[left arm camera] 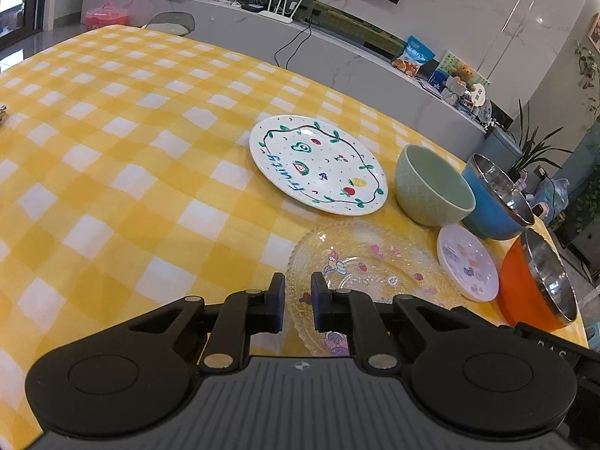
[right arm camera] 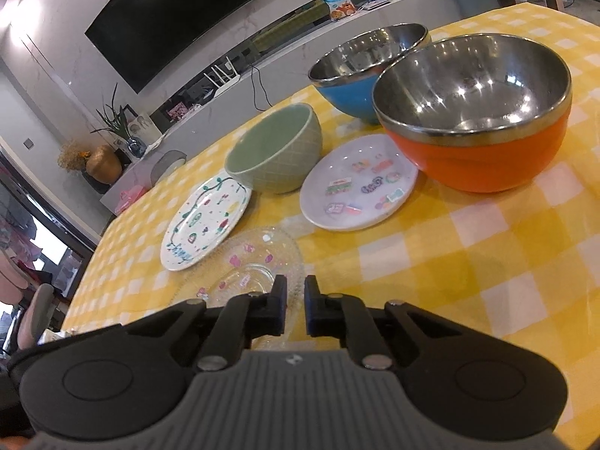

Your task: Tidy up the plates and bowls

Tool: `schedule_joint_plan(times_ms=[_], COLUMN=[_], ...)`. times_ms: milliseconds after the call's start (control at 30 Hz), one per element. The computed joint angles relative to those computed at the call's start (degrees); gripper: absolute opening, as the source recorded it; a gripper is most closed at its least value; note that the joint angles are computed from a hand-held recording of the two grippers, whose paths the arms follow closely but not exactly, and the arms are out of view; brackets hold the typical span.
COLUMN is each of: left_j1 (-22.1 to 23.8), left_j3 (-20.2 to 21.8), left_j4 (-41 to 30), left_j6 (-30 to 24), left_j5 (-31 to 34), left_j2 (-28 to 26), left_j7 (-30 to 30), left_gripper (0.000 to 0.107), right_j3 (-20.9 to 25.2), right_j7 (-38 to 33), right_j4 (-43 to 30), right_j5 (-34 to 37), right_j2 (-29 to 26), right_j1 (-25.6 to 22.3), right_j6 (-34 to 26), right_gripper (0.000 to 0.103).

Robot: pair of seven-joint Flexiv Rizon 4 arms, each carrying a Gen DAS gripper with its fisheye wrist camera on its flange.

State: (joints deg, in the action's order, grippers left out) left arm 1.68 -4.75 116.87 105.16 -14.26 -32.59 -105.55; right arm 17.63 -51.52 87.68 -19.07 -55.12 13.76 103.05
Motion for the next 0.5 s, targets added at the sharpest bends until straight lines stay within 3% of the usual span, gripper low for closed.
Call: schedule_joint_plan(times_ms=[233, 500], left_j1=[-3.5, -3.4], left_j3=[3.1, 2.6], left_j4=[1.8, 6.2], left_j6=[-0.5, 1.9], left_j5=[-1.1, -0.8], left_j2=[2.4, 5.4], left_j7=[-0.2, -1.7], left_gripper=[0.015, 0.014], right_j3=[1.4, 5.3], right_j7=[-1.1, -1.8], right_j4=[2.9, 6.3], right_j5=[-0.9, -3.0], right_j2=[1.9, 3.2], right_j1=[-1.5, -4.9], right_j6=[0.8, 1.2], right_gripper=[0.008, 0.008])
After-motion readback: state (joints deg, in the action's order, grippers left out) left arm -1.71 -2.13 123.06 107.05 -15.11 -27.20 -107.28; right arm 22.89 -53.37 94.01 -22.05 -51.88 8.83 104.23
